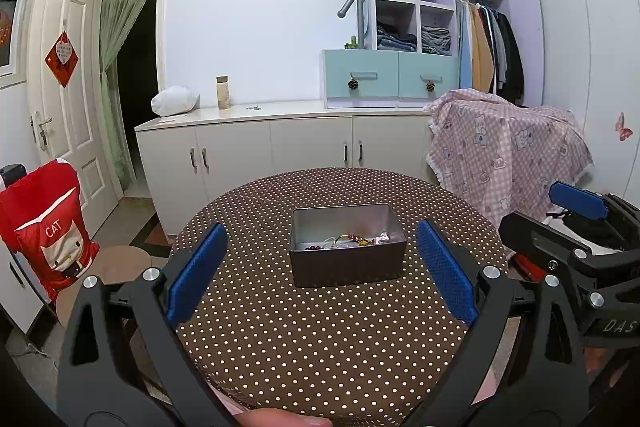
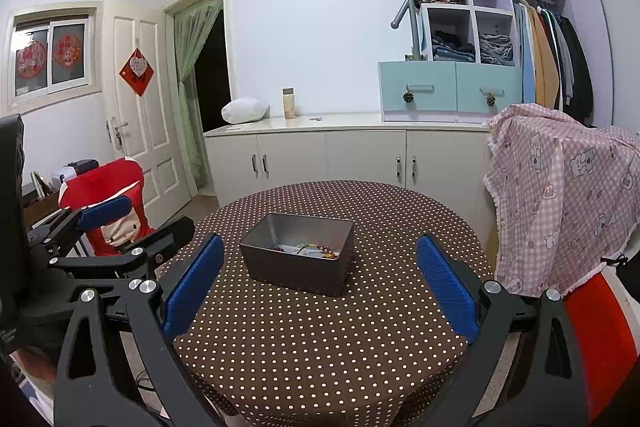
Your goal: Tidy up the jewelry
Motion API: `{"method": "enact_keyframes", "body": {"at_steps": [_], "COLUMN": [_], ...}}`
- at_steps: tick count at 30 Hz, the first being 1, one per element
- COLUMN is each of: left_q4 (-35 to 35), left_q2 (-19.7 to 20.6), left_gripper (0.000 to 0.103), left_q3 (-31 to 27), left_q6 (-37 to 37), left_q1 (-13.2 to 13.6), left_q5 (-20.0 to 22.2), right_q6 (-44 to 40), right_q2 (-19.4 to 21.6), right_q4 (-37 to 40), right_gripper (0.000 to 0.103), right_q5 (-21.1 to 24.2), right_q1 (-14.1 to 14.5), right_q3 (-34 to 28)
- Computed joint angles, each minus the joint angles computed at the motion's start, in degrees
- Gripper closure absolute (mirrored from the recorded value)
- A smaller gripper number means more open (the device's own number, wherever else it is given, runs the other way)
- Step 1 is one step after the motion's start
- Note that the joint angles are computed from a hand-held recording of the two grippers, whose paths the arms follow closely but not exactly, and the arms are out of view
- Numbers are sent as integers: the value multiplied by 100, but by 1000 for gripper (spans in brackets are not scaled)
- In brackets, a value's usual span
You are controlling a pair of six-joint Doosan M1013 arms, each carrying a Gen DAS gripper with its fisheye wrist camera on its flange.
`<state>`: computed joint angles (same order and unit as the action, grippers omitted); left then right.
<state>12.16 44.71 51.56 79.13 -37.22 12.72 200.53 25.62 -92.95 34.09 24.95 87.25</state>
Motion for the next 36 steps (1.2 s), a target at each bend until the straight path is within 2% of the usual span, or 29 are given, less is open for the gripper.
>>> {"method": "enact_keyframes", "body": {"at_steps": [36], "left_q4": [-104], "left_q2": [10], "left_gripper": [10], "left_q3": [-18], "left_q6": [100], "left_q1": [-1], "left_q5": [34], "right_q6": [10], "right_q2": [3], "right_q4": [7], "right_gripper": [9], "right_q5": [45], "right_q1": [2], "right_q3": [24]}}
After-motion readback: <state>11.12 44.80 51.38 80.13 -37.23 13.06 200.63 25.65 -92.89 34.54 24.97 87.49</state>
